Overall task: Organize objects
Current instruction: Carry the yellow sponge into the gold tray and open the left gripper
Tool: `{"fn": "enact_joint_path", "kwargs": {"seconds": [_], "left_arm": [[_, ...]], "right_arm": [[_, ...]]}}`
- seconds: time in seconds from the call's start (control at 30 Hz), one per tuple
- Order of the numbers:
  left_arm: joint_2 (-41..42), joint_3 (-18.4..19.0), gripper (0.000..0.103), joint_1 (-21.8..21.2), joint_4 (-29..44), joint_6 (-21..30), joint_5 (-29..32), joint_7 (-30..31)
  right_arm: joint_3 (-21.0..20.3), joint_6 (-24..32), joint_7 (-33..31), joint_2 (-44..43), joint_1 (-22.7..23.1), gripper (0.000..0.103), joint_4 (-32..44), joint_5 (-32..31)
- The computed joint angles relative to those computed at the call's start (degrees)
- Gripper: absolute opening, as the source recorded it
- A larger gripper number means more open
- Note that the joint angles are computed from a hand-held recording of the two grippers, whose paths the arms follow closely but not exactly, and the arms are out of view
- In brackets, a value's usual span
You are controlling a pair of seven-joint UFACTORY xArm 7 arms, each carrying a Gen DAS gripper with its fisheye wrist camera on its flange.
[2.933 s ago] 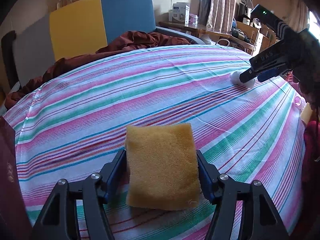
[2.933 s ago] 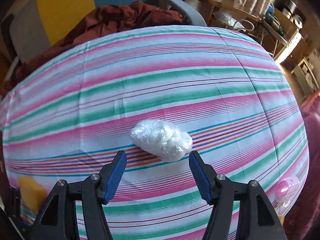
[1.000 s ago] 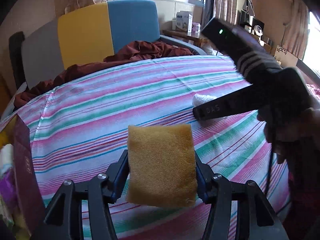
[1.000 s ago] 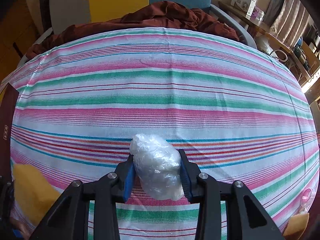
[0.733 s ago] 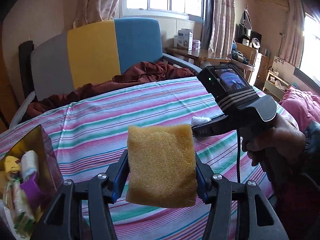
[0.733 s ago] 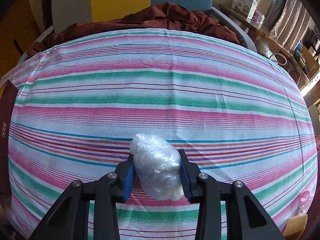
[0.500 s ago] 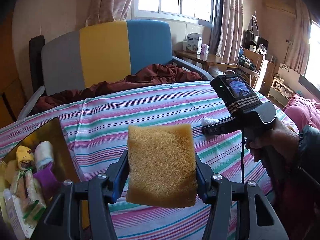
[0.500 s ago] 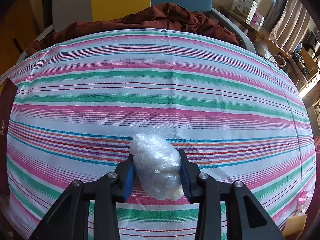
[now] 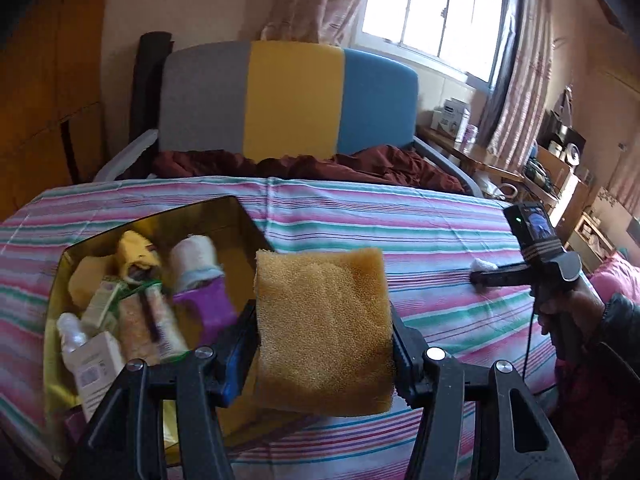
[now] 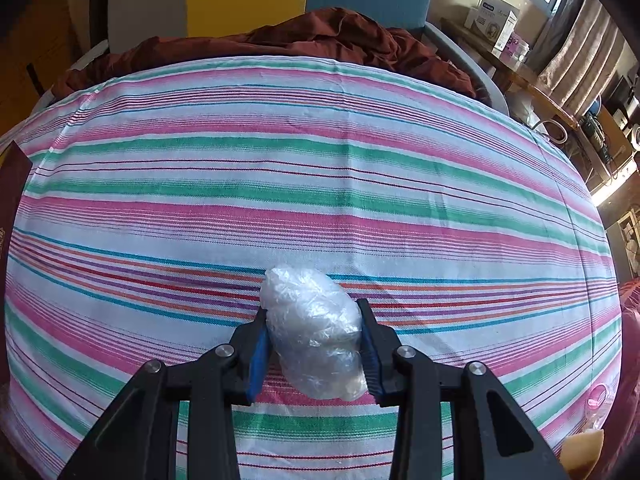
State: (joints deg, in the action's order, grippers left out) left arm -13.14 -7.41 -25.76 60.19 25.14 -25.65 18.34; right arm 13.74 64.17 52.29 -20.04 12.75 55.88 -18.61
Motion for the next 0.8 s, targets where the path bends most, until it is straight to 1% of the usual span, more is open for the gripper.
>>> {"fn": "enact_joint_path", "kwargs": {"seconds": [0.07,0.13,0.2,0.33,0.47,0.53,0.6,0.67,0.8], "left_arm": [[-0.32,1.24,0.059,1.66,-0.12,1.43,0.35,-1.41],[-0.49,3.35,0.059,2.45,-0.39,3.60,-2.26,-0.85],[-0.19,3.94,0.059,3.89,-0.52,5.74,-2.79,-1.55],[0.49,2.97,0.059,5.83,-1.12,6.97,-0.62,-2.85],[2.62,1.38,0.059,5.34,0.87,7.68,1.08,-1.08],[4.19,-0.11,0.059,5.56,2.03,7.32,4.77,-2.16],[6.32,-0.36,0.059,5.33,3.95,9.03,5.21,-1.58],[7.80,-1.03,0.059,5.72,4.78,9.17,7.65,-3.57],[8.64,-1.49,0.060,5.88,4.85,9.66,9.26,-4.18]], "right_arm": [[0.11,0.27,-0.12,0.30,0.01,0.038,0.30,-0.30],[-0.35,-0.31,-0.61,0.46,-0.14,0.038,0.01,-0.42],[-0.50,-0.51,-0.89,0.61,-0.25,0.038,-0.02,-0.52],[-0.40,-0.16,-1.30,0.88,-0.32,0.038,0.26,-0.98],[-0.47,-0.02,-1.73,1.01,-0.33,0.038,0.32,-1.26],[-0.46,0.07,-1.86,1.04,-0.33,0.038,0.35,-1.36],[-0.52,0.03,-1.96,0.99,-0.32,0.038,0.28,-1.36],[-0.56,-0.05,-2.00,1.02,-0.37,0.038,0.20,-1.41],[-0.63,-0.20,-2.31,0.97,-0.44,0.038,0.03,-1.45]]}}
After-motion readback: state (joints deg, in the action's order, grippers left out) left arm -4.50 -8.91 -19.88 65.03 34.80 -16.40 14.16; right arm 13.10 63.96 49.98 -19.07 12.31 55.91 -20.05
